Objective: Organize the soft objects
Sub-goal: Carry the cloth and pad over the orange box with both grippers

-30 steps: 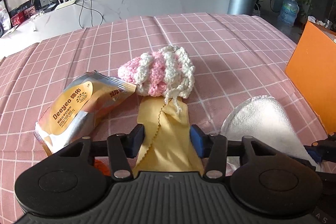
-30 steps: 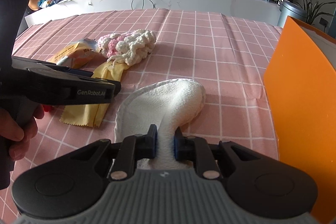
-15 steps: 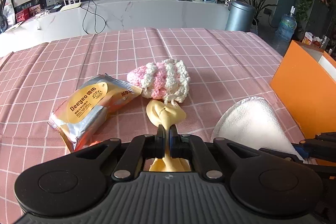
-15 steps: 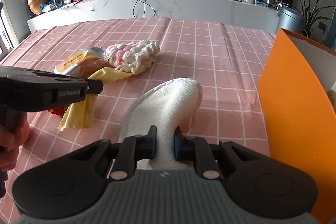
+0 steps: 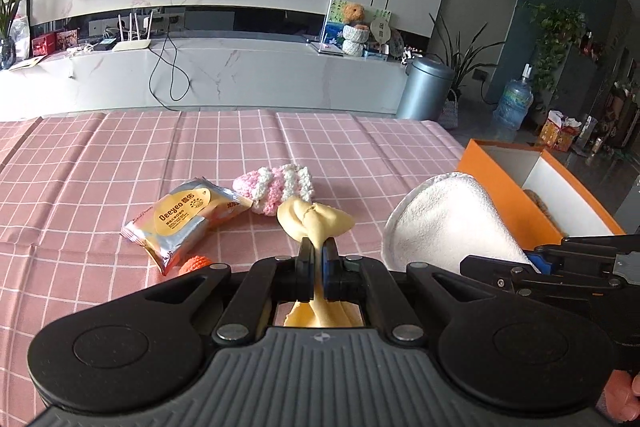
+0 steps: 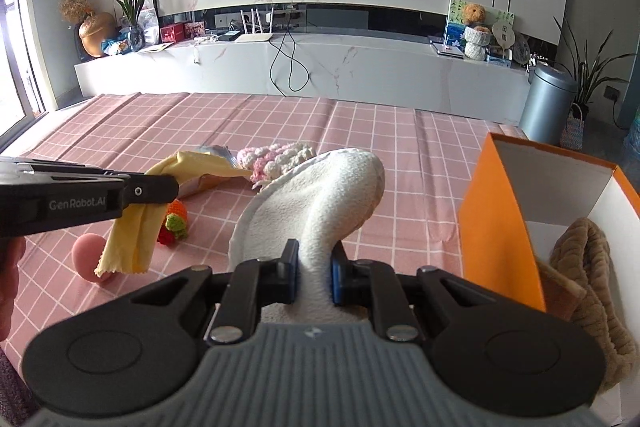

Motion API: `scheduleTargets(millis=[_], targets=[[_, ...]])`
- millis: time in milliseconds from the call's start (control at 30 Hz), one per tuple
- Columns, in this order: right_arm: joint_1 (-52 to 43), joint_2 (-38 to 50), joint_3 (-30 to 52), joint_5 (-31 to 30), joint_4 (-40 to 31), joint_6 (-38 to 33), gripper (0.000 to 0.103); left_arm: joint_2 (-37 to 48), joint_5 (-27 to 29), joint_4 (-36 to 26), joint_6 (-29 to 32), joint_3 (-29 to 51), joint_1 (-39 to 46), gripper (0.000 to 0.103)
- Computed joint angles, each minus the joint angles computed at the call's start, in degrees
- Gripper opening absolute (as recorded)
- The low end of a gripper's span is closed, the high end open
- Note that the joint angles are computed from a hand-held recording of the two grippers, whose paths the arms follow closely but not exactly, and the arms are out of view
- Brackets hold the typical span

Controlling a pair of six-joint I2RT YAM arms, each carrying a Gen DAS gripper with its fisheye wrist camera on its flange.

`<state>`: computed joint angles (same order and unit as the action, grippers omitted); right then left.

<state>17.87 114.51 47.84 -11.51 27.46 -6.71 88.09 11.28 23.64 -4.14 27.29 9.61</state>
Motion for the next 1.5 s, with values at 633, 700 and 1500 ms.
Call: scheduleTargets(millis=[633, 700, 1500], targets=[[-15.58, -16.4, 0.56, -5.12, -13.42, -10.25, 0.014, -4.34, 1.5, -2.35, -5.14, 8.15, -12.94, 0.003], [-17.6, -15.84, 2.3, -5.33, -14.76, -11.58, 0.014, -1.95, 1.58, -1.92, -5.42, 10.07, -14.6, 0.003], [-24.37, 14.62, 34.36, -1.36, -28.27, -27.11, 0.014, 31.91, -1.01, -13.47, -0.44, 42.32, -27.39, 0.003]])
